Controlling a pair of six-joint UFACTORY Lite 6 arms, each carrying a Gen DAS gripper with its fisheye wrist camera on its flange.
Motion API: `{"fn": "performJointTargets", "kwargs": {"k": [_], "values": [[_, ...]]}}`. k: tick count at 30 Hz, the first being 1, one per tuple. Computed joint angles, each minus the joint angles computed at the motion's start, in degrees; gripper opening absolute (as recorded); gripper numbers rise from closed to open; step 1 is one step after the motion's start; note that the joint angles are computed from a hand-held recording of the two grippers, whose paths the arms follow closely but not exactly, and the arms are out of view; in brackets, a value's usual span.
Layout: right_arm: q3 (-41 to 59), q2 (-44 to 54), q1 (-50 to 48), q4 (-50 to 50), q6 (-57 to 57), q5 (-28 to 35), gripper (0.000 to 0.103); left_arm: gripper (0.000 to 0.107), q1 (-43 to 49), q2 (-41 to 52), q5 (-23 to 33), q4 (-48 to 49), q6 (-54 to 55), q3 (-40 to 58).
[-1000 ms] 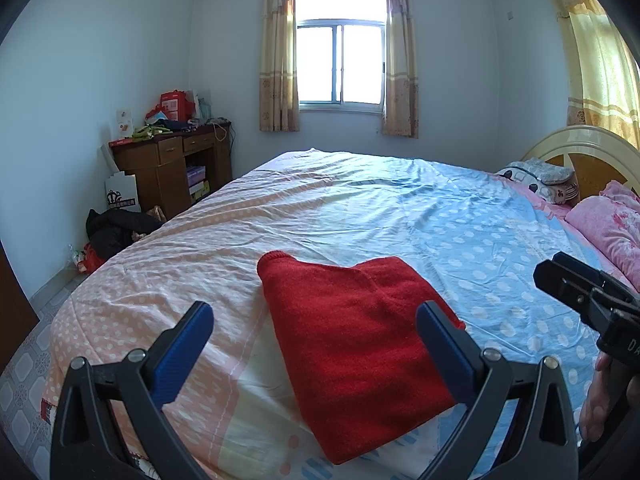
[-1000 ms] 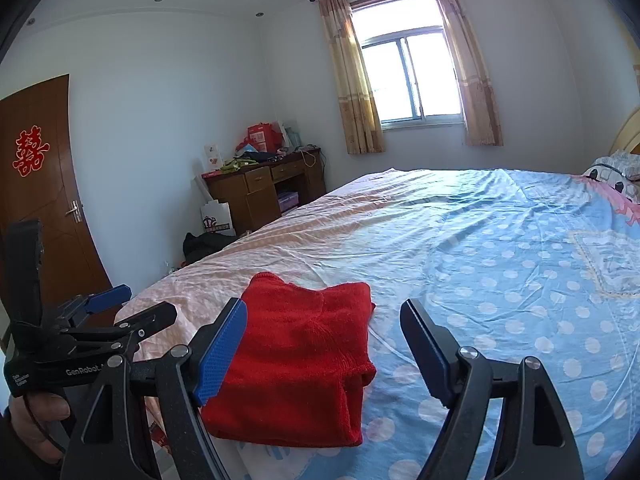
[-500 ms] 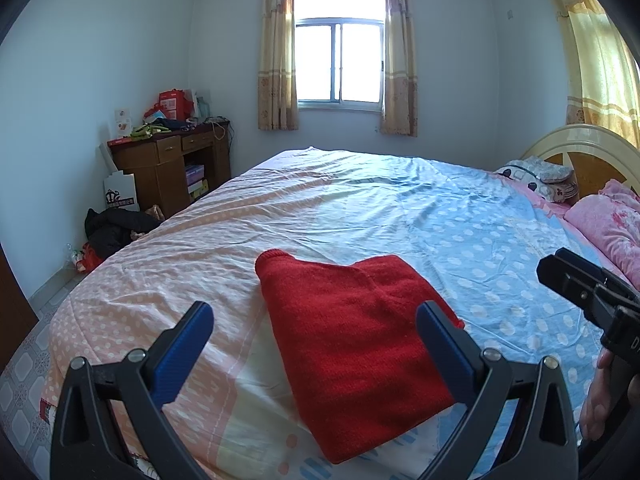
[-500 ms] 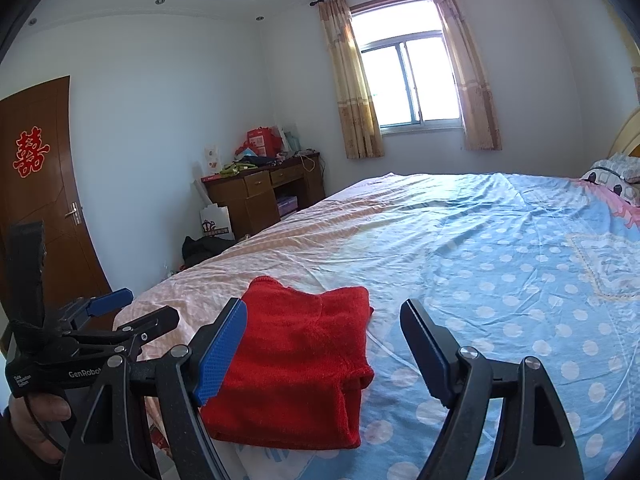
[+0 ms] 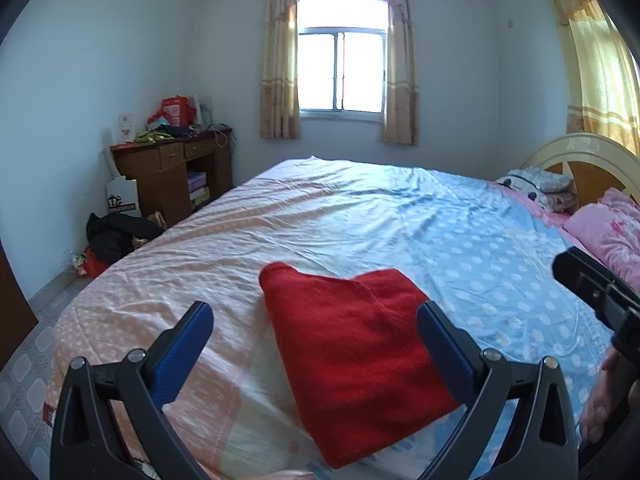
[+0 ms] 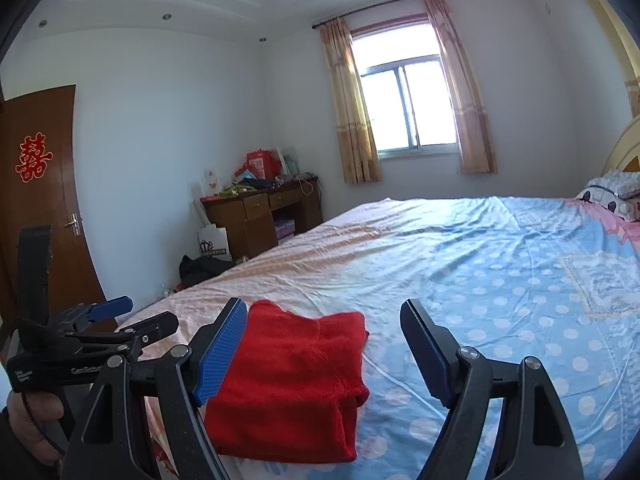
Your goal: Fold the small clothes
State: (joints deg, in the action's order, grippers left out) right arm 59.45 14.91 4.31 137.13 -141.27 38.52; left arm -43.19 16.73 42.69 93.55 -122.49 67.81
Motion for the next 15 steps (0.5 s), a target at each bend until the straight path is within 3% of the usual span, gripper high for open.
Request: {"fn": "performJointTargets", "kwargs": {"k": [15], "values": [[-0.3, 0.3, 0.8, -0.9, -0.7, -0.5, 0.080, 0.103, 1.8, 0.3, 2.8, 0.4, -1.1, -1.7]]}}
